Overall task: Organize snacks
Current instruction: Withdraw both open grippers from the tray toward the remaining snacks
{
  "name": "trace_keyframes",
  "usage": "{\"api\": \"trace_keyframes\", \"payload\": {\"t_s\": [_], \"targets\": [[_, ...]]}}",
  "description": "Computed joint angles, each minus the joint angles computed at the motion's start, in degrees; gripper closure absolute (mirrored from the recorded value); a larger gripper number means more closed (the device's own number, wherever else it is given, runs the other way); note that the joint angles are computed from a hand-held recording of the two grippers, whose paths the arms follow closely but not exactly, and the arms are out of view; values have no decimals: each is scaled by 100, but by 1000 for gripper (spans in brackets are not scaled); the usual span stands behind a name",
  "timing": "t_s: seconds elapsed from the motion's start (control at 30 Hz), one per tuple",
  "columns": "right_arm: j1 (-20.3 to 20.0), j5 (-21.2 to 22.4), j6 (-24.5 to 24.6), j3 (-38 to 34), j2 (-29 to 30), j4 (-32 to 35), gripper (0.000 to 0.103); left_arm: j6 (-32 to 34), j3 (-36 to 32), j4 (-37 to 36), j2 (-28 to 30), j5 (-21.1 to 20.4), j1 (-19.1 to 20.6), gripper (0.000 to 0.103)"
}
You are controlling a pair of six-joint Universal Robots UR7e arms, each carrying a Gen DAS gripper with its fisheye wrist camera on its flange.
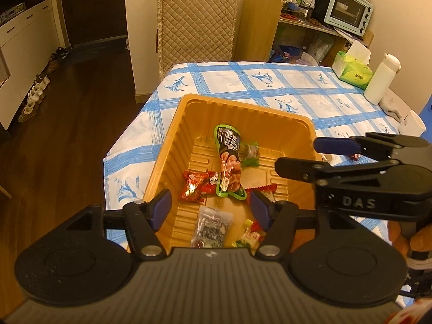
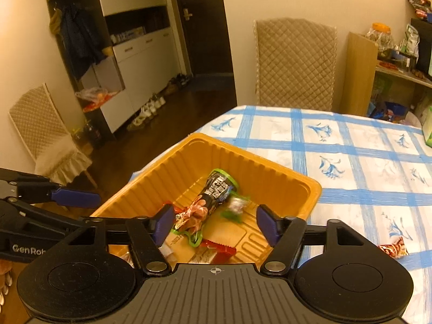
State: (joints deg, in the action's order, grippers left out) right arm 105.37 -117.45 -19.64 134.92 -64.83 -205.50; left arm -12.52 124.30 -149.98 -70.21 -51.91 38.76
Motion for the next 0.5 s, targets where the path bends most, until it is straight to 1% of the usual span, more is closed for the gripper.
{"api": "trace_keyframes", "payload": {"t_s": [0.1, 0.3, 0.5], "targets": [[26, -30, 144, 125, -186, 256, 35, -193, 119, 111, -121, 58, -101, 41], [111, -45, 364, 426, -511, 371, 33, -599, 382, 304, -423, 178, -338, 38], [235, -52, 538, 710, -836, 468, 29, -1123, 674, 540, -810, 296, -696, 36]]}}
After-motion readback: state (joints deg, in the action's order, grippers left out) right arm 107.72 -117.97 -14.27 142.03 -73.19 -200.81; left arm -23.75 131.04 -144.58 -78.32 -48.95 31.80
